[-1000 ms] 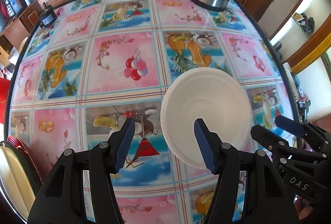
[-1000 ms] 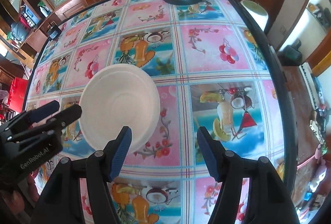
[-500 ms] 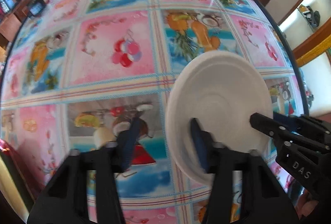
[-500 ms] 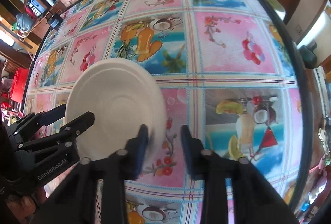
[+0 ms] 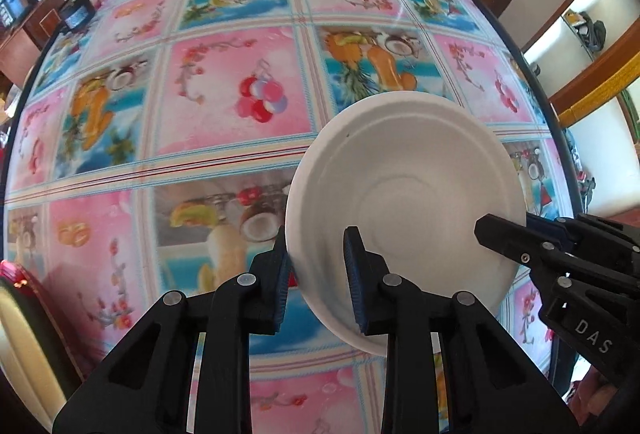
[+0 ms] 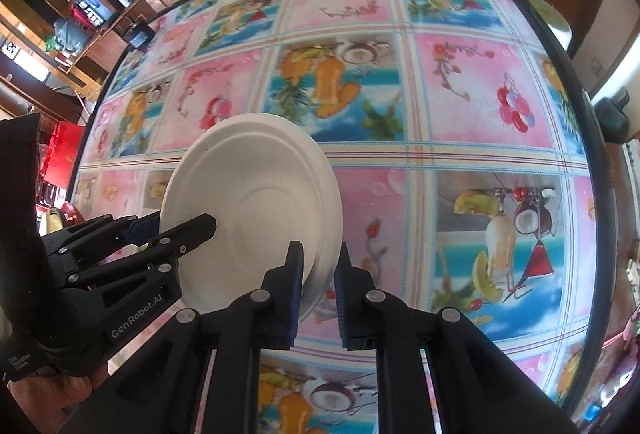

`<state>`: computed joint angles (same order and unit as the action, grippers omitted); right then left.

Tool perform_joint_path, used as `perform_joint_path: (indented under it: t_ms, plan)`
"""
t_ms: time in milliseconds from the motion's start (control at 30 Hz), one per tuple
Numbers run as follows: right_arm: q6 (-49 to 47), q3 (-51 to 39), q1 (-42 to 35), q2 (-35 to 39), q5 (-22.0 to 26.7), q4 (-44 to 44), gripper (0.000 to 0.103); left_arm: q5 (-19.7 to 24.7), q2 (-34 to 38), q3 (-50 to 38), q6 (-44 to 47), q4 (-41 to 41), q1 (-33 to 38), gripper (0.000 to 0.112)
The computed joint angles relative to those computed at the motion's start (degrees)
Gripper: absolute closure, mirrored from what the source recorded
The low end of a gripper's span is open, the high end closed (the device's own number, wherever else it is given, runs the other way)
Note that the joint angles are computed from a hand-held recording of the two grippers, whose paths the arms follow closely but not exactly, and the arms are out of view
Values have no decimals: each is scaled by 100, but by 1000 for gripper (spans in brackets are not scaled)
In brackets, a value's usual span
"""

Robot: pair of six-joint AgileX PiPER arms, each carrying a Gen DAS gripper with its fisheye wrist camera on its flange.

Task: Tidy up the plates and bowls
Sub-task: 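Carry the white bowl with both tools and lower it into the beige bowl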

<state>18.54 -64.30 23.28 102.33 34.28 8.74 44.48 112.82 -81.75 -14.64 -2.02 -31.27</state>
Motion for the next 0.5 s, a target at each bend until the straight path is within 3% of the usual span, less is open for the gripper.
perform_joint_path:
  t_ms: [500]
  plan:
    - [927, -1110, 1220, 374, 469, -627, 89, -268, -1668, 1598, 410, -4, 1047, 87]
